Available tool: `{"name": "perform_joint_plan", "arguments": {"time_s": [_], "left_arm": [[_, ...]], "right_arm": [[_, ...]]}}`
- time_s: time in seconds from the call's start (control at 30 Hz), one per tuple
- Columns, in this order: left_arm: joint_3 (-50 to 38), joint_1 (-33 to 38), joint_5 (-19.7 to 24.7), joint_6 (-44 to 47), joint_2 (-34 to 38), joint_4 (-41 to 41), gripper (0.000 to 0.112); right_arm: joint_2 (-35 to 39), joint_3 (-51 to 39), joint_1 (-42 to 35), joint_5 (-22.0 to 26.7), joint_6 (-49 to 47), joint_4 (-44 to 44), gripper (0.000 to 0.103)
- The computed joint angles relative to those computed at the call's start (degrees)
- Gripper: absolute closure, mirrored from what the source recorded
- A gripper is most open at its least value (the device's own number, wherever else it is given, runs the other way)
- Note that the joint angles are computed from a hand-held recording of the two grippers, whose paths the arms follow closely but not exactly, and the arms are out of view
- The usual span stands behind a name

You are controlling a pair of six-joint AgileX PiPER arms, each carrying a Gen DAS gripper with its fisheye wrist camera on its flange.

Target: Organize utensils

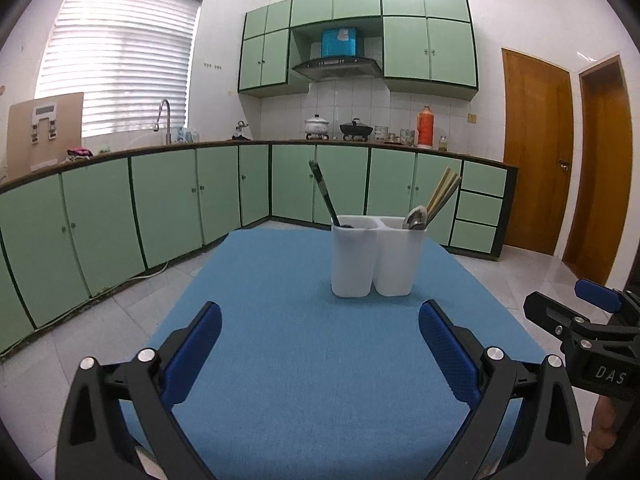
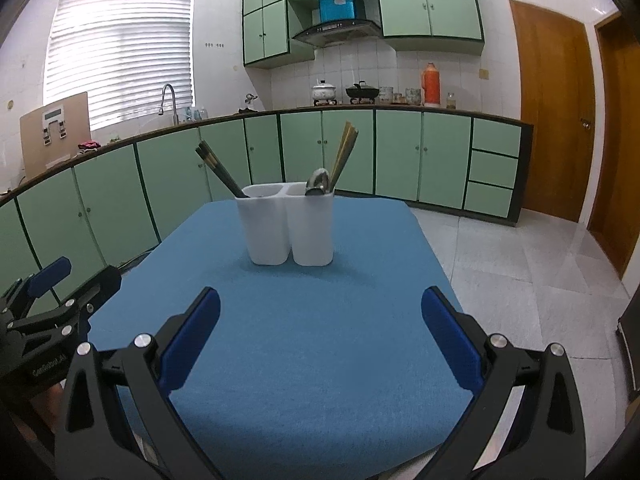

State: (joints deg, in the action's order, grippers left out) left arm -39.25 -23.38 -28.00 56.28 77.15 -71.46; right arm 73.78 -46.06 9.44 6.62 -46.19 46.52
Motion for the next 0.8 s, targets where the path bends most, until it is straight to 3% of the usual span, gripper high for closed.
{"name": "perform_joint_plan", "arguments": {"time_s": [0.27, 0.5, 0.6, 0.8], "left_arm": [[-1.3, -0.9, -0.7, 4.2, -1.5, -3.4, 0.016], [-0.7, -1.5, -1.5, 3.0, -2.5, -2.4, 0.016], [-0.7, -1.9, -1.9, 3.1, -2.6, -2.6, 0.016], [-0.6, -2.2, -1.8, 3.8, -2.8, -3.3, 0.016]], "right_arm": [[-2.8, -0.5, -0.5, 0.8, 3.2, -2.9, 0.005], [-3.3, -0.6, 0.0, 0.4, 0.6, -0.5, 0.005], [-3.6, -0.3, -0.7, 0.9, -5.6, 5.5, 0.006], [-3.5, -0.1, -0.8, 1.1, -5.9, 5.6, 0.005]]}}
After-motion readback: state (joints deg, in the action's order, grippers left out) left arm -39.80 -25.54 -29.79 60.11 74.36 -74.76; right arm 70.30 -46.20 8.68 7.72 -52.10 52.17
